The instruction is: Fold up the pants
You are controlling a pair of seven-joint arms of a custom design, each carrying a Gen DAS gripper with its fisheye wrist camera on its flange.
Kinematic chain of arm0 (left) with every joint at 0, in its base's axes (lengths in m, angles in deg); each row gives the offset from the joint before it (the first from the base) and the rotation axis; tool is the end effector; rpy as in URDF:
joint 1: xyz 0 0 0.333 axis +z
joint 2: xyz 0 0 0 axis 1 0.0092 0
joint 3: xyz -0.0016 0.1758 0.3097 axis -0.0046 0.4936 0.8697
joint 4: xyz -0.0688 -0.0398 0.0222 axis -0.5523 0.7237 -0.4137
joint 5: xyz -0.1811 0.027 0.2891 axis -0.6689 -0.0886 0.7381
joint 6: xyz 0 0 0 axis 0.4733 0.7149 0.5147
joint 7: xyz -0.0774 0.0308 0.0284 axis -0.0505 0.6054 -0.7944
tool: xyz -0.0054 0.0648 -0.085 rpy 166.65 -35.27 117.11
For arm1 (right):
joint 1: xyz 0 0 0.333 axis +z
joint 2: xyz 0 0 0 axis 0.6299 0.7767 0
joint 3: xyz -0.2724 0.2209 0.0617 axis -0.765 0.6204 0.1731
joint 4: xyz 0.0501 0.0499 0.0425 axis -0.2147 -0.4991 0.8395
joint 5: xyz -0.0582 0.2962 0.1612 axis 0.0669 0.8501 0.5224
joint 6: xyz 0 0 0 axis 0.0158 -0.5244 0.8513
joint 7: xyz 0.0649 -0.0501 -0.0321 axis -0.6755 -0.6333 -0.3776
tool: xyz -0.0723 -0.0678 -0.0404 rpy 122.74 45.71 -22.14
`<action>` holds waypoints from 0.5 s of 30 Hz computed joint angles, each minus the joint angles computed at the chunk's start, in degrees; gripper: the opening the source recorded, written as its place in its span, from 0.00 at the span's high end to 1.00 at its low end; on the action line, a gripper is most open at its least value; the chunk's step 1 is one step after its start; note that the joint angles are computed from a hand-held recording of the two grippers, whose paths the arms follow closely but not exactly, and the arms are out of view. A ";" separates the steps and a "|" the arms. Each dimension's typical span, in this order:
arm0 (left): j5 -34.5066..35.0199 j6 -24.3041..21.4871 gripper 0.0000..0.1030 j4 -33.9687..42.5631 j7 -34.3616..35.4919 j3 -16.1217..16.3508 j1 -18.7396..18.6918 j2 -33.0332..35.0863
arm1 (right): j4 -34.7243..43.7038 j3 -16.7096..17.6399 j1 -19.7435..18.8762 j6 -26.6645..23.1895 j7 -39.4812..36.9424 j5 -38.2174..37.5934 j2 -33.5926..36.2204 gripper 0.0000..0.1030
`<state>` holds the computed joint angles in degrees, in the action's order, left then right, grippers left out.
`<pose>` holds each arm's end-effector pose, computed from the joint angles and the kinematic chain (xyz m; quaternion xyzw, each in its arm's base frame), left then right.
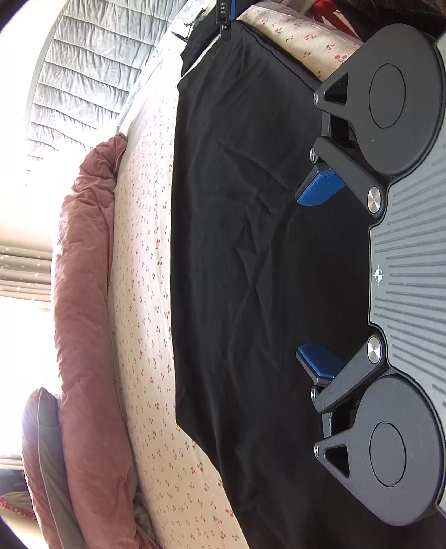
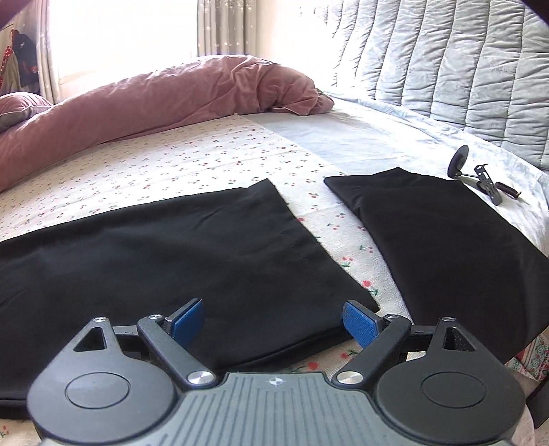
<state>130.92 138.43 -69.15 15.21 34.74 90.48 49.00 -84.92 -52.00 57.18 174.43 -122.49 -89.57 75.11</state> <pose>0.5245 -0.2565 0.4337 -0.4661 0.7774 -0.3896 0.1631 0.4029 0.1729 0.4153 -0.4035 0.8048 -0.3870 0.1995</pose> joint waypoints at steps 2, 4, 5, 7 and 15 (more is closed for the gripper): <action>-0.12 -0.40 0.10 0.37 0.03 -0.74 0.33 0.27 | -1.44 -1.04 -0.93 0.69 1.42 2.46 -0.86 0.16; -0.17 -0.87 0.09 0.78 0.42 -1.10 0.35 0.55 | -3.17 -1.93 -1.94 3.68 3.95 4.36 -1.95 0.17; -0.16 -1.23 0.09 0.98 0.82 -1.98 1.02 0.80 | -3.64 -2.07 -2.35 4.79 4.55 4.55 -2.07 0.17; -0.47 -1.98 0.09 1.27 1.69 -3.58 2.15 1.28 | -2.88 -1.15 -2.13 3.29 2.55 5.65 -1.19 0.16; -3.39 -3.19 0.08 1.74 5.22 -5.14 2.50 2.03 | -1.35 -0.88 -1.84 1.58 2.70 4.24 0.16 0.63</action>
<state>127.53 135.24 -67.41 20.43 29.60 92.98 51.03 -86.28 -52.88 55.34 176.01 -119.78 -85.32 75.27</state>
